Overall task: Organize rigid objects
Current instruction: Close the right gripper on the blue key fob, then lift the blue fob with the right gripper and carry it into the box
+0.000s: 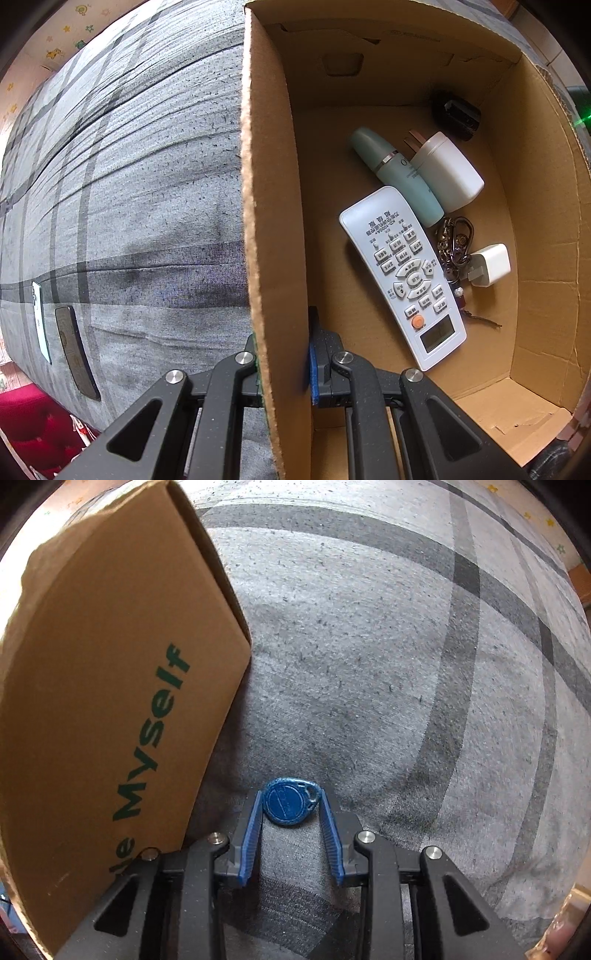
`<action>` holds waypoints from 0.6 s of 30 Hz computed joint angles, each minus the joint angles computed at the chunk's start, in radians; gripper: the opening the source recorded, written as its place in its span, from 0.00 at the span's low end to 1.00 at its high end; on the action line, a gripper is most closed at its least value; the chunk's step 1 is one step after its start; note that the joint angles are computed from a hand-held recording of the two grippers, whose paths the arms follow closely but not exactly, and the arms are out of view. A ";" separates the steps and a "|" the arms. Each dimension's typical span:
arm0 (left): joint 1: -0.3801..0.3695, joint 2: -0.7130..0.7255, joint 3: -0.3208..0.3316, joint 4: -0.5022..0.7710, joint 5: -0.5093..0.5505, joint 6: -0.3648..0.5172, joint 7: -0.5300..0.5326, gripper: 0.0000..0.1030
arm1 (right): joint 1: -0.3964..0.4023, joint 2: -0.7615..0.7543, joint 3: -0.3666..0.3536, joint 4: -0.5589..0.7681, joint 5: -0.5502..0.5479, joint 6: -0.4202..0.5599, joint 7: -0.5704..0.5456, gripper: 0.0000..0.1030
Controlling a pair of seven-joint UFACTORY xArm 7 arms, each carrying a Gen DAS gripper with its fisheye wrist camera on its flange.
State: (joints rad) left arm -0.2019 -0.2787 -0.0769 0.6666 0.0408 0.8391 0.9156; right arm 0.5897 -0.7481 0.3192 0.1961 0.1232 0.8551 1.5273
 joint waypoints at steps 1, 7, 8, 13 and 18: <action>0.000 0.000 0.000 0.000 -0.001 0.001 0.001 0.12 | 0.000 -0.030 -0.013 -0.009 -0.004 0.020 -0.013 0.32; 0.000 -0.004 0.001 -0.001 -0.003 0.002 0.003 0.12 | -0.007 -0.068 -0.008 0.007 -0.003 0.074 -0.016 0.32; 0.000 -0.004 0.001 -0.001 -0.003 0.003 0.003 0.12 | 0.000 -0.090 -0.003 0.006 0.002 0.095 -0.008 0.32; -0.001 -0.005 0.001 -0.003 -0.004 0.001 0.007 0.12 | -0.026 -0.100 0.005 0.050 -0.009 0.158 0.005 0.32; -0.003 -0.015 0.004 -0.008 -0.013 0.000 0.016 0.12 | -0.043 -0.121 0.021 0.101 -0.016 0.238 0.023 0.32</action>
